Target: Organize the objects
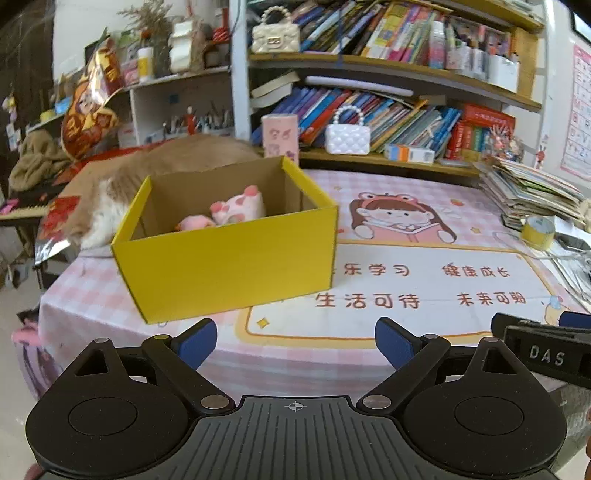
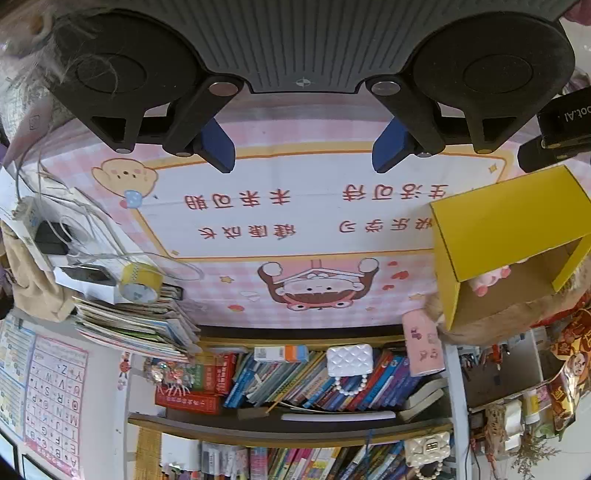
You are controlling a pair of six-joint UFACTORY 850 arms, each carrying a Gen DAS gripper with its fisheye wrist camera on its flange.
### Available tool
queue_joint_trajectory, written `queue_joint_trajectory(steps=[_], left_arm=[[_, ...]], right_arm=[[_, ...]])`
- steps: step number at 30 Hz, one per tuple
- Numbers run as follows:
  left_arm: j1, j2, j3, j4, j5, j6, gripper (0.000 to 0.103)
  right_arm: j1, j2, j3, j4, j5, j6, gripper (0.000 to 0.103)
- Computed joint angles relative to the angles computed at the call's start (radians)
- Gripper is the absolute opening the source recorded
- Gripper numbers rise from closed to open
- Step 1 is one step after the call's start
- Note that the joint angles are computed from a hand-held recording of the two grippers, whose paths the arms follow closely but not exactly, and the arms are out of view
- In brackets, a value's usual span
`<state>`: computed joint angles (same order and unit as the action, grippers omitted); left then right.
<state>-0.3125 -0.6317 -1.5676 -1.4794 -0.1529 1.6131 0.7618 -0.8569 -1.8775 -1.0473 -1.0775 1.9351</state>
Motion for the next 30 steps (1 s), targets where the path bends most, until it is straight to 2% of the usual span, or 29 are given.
queue_joint_trajectory(steps=[4, 7, 10, 14, 17, 20, 24, 26, 30], left_arm=[[-0.012, 0.006, 0.008, -0.013, 0.016, 0.025, 0.095], [-0.018, 0.009, 0.013, -0.134, 0.034, 0.138, 0.095], [-0.02, 0.007, 0.008, -0.085, 0.036, 0.057, 0.095], [-0.024, 0.014, 0.021, -0.109, 0.042, 0.074, 0.095], [-0.029, 0.017, 0.025, -0.013, 0.053, -0.023, 0.095], [-0.03, 0.023, 0.033, -0.035, 0.054, -0.005, 0.095], [-0.031, 0.024, 0.034, 0.119, 0.047, -0.153, 0.1], [-0.033, 0.027, 0.038, 0.118, 0.049, -0.149, 0.1], [-0.038, 0.034, 0.047, 0.019, 0.06, -0.044, 0.101]], right_arm=[[0.004, 0.009, 0.015, 0.003, -0.008, 0.014, 0.086], [0.008, 0.002, 0.004, -0.001, -0.036, 0.001, 0.094], [0.011, 0.006, 0.009, 0.001, -0.041, 0.004, 0.096], [0.013, 0.015, 0.023, 0.006, -0.054, 0.021, 0.099], [0.016, 0.02, 0.031, 0.016, -0.066, 0.029, 0.1], [0.018, 0.025, 0.038, 0.024, -0.07, 0.033, 0.101], [0.021, 0.028, 0.042, 0.027, -0.078, 0.031, 0.102], [0.021, 0.029, 0.043, 0.027, -0.076, 0.031, 0.102], [0.025, 0.029, 0.044, 0.024, -0.079, 0.031, 0.102]])
